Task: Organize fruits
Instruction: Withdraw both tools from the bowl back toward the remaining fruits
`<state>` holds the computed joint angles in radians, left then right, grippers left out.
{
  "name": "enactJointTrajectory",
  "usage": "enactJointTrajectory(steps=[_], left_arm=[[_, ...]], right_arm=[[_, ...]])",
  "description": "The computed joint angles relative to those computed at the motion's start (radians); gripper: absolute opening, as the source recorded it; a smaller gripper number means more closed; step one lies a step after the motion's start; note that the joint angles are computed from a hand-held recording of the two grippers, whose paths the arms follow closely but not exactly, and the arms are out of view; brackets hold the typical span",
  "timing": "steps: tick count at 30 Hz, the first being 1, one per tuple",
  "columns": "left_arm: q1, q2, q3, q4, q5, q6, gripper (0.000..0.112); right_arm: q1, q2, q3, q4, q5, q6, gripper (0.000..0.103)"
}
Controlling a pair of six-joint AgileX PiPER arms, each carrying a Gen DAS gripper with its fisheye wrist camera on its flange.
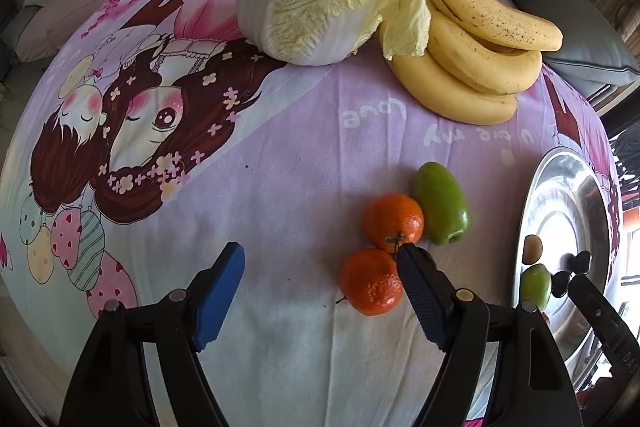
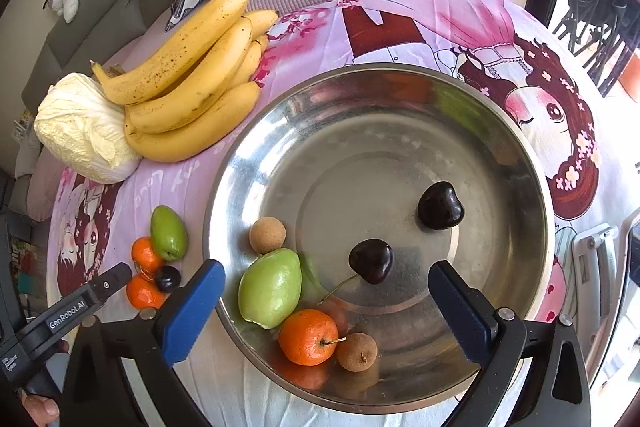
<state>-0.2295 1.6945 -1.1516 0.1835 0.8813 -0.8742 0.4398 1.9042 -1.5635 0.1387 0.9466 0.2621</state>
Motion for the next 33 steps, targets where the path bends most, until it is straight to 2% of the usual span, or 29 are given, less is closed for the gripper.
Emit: enactJointTrajectory(steps=[8, 15, 20, 33], left_arm=[[0.066, -0.071, 0.089, -0.063, -0.079, 0.066, 0.08], [0.083, -0.149, 0.129, -0.02, -0.069, 0.046, 0.08], [0.101, -0.171, 0.145, -0.013, -0.044, 0.049, 0.08], [0.038, -0.168, 0.119, -0.02, 0.079, 0.077, 0.08]], right_arm=[[0.039, -0.005, -0.021, -0.065, 0.028, 0.033, 0.103], [0.092, -0.018, -0.043, -0.102, 0.033, 0.05, 0.103], [0.134, -0.003, -0.075, -0.118, 0.047, 0.05, 0.103], [0.24, 0.021, -0.134, -0.125, 0.112, 0.001, 0.103]])
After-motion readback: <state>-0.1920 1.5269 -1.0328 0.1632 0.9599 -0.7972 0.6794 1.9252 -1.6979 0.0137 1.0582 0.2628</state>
